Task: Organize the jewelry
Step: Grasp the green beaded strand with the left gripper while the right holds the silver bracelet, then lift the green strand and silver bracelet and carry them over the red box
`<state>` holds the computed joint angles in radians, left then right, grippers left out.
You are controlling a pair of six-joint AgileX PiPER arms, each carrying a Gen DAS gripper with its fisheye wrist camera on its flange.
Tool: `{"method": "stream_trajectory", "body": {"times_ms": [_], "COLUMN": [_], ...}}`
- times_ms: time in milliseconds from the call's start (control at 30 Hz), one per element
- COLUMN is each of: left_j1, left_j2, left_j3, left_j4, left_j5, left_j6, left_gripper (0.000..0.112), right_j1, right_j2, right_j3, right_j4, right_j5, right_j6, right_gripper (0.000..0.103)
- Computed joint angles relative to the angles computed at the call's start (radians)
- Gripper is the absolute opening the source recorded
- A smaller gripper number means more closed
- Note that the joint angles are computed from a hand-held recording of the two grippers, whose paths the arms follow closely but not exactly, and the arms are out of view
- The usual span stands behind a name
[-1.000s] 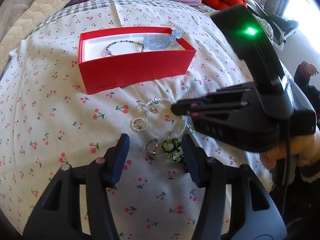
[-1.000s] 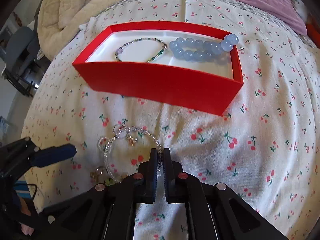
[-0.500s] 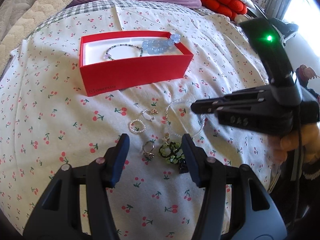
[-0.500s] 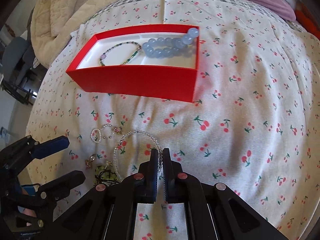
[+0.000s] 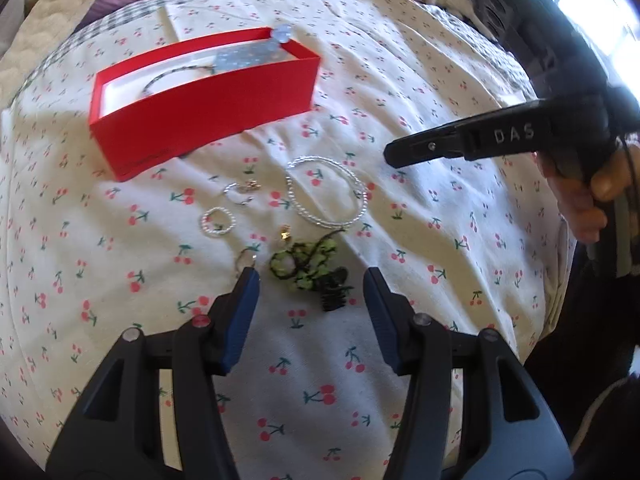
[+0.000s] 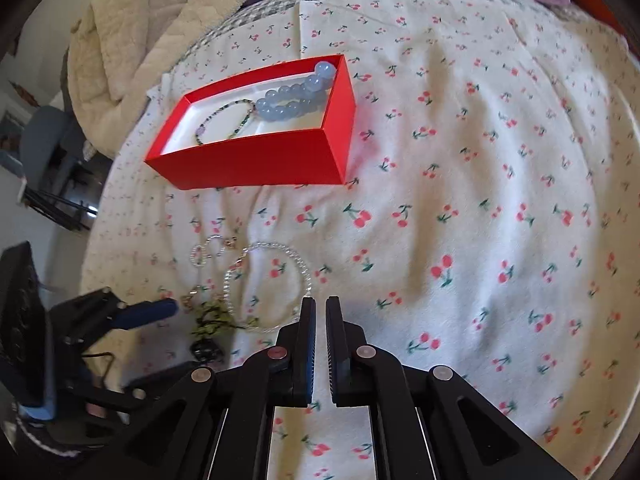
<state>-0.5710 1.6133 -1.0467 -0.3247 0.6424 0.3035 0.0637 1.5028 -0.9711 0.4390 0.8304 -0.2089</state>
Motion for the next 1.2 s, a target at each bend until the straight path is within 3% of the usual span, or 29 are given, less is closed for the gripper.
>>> {"method": "stream_trajectory", "body": {"times_ms": [33,100,167,267,333,500,600,800,1000,1067,1100,1200], "left_j1": [-0.010,-0.028,-0.043,-0.053,-0.045,0.043,0.115,0.188,0.221,0.247,0.267,0.340], "left_j2": [0.004,0.023,0.037,0.049,0.029,-0.047,-0.064,-0.074,-0.080,-0.093,-0.103,-0.117], "left_j3": [-0.003,-0.019,-0.030,-0.041,-0.043,-0.033,-0.027,-0.005,0.047,0.067,0.074,0.080], "left_j4": [0.013,0.046,0.080,0.117,0.117,-0.043,-0.162,-0.131,0.166,0.244,0.246,0.178], "left_j5": [-0.005,-0.006,-0.011,-0.021,-0.034,-0.028,0.014,0.054,0.059,0.059,0.061,0.074], "left_j6": [-0.015,-0.056,-0.092,-0.147,-0.171,-0.065,0.006,-0.030,-0.243,-0.295,-0.286,-0.210], "left_gripper": [0.041,0.030,0.028,0.018,0.016,0.016,0.016,0.016,0.016,0.016,0.017,0.021], "right_j1": [-0.009,-0.023,-0.034,-0.027,-0.027,-0.010,0.022,0.119,0.286,0.327,0.345,0.383], "right_j2": [0.003,0.013,0.012,0.013,0.017,0.063,0.096,0.120,0.131,0.134,0.135,0.138], "right_j3": [0.001,-0.001,0.003,0.003,0.003,-0.020,-0.034,-0.042,-0.043,-0.040,-0.039,-0.038], "right_j4": [0.017,0.050,0.070,0.075,0.099,0.109,0.075,-0.071,-0.392,-0.473,-0.501,-0.521], "right_j5": [0.015,0.040,0.053,0.047,0.046,0.029,-0.002,-0.078,-0.145,-0.158,-0.165,-0.177], "right_j6": [-0.009,-0.030,-0.044,-0.038,-0.044,-0.031,0.010,0.126,0.377,0.436,0.449,0.447], "right_gripper": [0.017,0.021,0.026,0.058,0.060,0.060,0.060,0.056,0.050,0.041,0.031,0.011]}}
